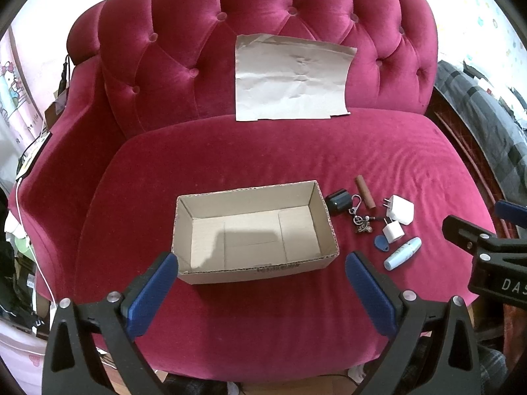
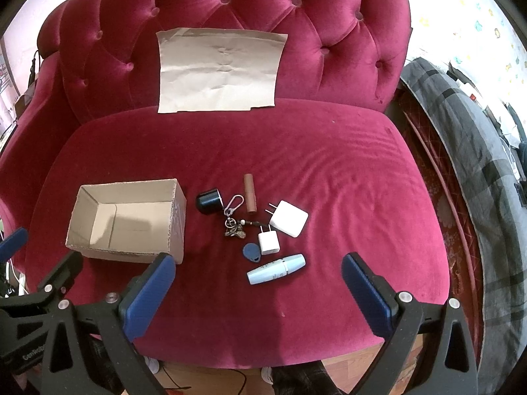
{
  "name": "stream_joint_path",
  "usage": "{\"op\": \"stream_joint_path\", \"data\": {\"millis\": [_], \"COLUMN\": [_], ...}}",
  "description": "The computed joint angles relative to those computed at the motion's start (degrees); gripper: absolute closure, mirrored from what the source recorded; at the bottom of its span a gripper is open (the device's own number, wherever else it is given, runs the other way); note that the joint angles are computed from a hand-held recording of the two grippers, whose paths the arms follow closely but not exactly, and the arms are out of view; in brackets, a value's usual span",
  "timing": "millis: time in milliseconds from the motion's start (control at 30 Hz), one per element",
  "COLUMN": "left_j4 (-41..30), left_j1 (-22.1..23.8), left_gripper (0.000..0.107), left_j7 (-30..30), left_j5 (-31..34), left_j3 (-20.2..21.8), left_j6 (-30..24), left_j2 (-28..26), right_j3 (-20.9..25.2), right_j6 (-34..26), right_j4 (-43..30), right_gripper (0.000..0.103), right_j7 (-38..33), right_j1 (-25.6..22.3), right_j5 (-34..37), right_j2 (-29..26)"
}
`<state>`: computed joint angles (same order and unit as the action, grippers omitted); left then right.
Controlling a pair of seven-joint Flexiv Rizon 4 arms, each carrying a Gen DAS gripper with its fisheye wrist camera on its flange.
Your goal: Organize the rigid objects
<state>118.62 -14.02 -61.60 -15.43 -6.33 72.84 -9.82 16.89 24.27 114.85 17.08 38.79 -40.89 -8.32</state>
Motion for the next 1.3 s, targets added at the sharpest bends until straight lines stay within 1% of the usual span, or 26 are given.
{"op": "stream_joint_path", "data": {"millis": [600, 967, 1200, 1300], "left_j4": [-0.7, -0.9, -2.9, -4.4], "left_j1": [0.0, 0.7, 1.8, 1.9], "left_gripper": [0.004, 0.004, 0.004, 0.004], "left_j7": [0.2, 1.9, 1.5, 0.1], "left_j5": [-0.4, -1.9, 0.1, 2.6], "left_j3": [-0.3, -0.5, 0.4, 1.6], "left_j6": [0.0, 0.4, 1.0, 0.9], "left_j2": [-0.4, -1.0, -3.6, -5.6], "right_j3": [-0.2, -0.3, -0.7, -1.0], "right_j6": [1.0, 1.4, 2.5, 3.3], "right_j4": [0.3, 0.7, 1.3, 2.0], "right_gripper": [0.000, 0.000, 0.000, 0.000], "right_j7": [-0.4, -0.2, -2.0, -2.4], "right_j1": [-0.5, -0.7, -1.5, -2.0], "right_j5": [0.1, -0.6, -0.2, 0.0], "right_j2": [0.2, 0.0, -0.4, -0.6]}}
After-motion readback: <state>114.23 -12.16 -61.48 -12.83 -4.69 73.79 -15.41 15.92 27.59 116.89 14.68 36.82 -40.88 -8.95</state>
